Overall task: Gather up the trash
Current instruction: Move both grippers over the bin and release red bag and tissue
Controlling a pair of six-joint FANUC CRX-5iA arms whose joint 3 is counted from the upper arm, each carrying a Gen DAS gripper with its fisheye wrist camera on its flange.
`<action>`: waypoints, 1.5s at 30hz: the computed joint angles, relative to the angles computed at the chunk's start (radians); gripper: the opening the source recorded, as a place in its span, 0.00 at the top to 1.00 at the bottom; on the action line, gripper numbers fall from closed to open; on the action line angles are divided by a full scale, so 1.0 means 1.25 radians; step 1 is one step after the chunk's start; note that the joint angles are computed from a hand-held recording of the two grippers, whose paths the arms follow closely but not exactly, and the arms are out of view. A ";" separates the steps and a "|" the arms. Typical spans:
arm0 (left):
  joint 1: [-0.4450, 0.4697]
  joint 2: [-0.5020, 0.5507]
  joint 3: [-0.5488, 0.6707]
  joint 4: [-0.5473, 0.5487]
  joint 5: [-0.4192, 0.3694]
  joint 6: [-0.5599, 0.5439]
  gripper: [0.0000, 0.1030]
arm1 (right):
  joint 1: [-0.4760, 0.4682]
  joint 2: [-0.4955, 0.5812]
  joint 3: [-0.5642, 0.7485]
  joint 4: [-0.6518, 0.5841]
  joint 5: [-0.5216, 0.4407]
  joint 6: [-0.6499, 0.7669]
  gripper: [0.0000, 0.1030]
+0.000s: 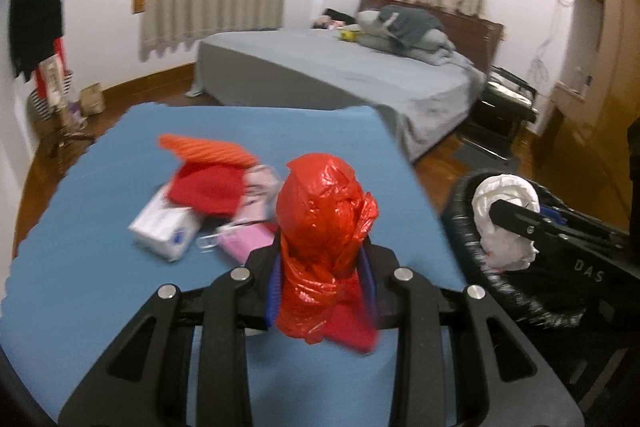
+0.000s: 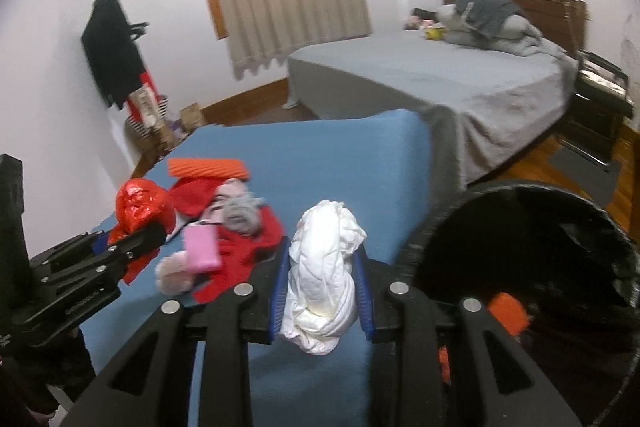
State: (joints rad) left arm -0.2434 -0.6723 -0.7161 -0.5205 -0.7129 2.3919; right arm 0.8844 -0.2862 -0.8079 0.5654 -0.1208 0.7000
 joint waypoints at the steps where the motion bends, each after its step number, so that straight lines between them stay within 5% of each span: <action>1: -0.024 0.027 0.014 -0.015 0.008 0.019 0.70 | -0.013 -0.005 -0.007 0.008 0.002 -0.007 0.72; 7: -0.121 0.173 0.090 -0.055 0.072 0.070 0.70 | -0.100 -0.023 -0.046 0.057 0.008 -0.069 0.72; 26: -0.135 0.451 0.182 0.163 0.306 -0.186 0.69 | -0.298 -0.028 -0.097 0.156 0.009 -0.183 0.70; 30: -0.130 0.482 0.174 0.250 0.353 -0.285 0.60 | -0.318 -0.028 -0.104 0.167 0.001 -0.207 0.67; 35: -0.126 0.487 0.159 0.308 0.379 -0.345 0.46 | -0.363 -0.039 -0.134 0.300 0.027 -0.323 0.52; 39: -0.133 0.471 0.181 0.220 0.345 -0.256 0.42 | -0.385 -0.044 -0.145 0.383 0.039 -0.394 0.33; 45: -0.149 0.391 0.187 0.021 0.252 -0.040 0.26 | -0.452 -0.055 -0.168 0.656 0.097 -0.620 0.11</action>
